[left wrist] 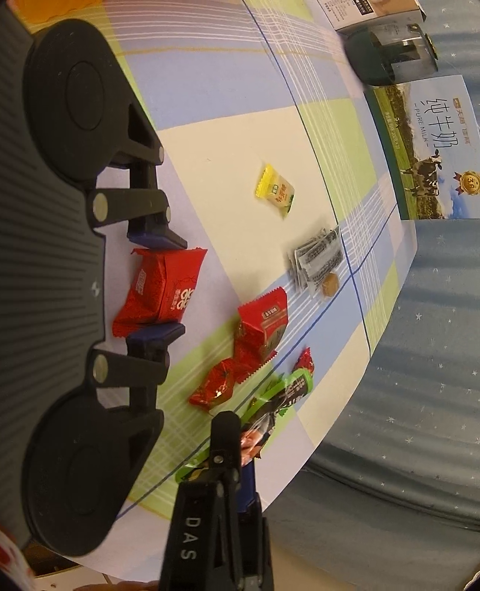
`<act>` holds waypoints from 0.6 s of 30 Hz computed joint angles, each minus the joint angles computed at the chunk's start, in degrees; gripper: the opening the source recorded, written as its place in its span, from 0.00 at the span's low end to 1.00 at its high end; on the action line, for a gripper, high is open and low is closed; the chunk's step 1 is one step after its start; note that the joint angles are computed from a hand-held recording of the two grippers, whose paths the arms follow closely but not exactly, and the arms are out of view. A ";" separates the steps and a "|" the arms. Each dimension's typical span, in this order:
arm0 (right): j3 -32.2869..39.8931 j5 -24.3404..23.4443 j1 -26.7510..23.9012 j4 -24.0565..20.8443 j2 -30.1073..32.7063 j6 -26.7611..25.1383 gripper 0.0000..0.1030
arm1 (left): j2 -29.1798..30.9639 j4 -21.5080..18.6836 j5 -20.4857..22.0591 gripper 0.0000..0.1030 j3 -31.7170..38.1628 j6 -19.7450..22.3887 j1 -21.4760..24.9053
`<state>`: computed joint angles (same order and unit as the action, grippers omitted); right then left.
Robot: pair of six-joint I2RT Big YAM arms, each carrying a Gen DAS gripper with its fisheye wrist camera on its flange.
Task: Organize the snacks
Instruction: 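Grasp the red candy packet with the left tool, then carry both snacks to the orange tray and release them with both tools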
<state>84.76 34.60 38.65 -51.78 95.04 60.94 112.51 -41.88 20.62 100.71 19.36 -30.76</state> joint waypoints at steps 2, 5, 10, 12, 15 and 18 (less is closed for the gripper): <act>0.35 0.25 0.13 -0.37 0.01 -0.03 0.27 | -0.33 -0.15 -0.16 0.34 -0.24 -1.02 0.19; 1.18 0.71 0.30 -0.92 0.06 -0.38 0.27 | -1.22 -0.26 -0.29 0.33 -0.80 -2.14 0.66; 4.11 1.71 0.60 -2.26 0.63 -1.98 0.27 | -3.33 -0.17 -0.29 0.33 -1.59 -4.62 1.76; 5.78 2.31 0.75 -2.78 1.01 -2.89 0.27 | -4.40 -0.15 -0.58 0.33 -1.82 -5.68 2.38; 9.14 3.00 0.98 -3.65 2.05 -4.98 0.27 | -5.94 -0.14 -1.11 0.33 -1.94 -7.26 3.48; 13.15 3.22 1.27 -4.17 3.59 -7.18 0.27 | -7.69 0.01 -1.69 0.33 -2.06 -8.74 4.85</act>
<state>97.91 37.82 39.93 -55.95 98.63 53.77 104.81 -41.87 18.93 98.65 10.62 -25.90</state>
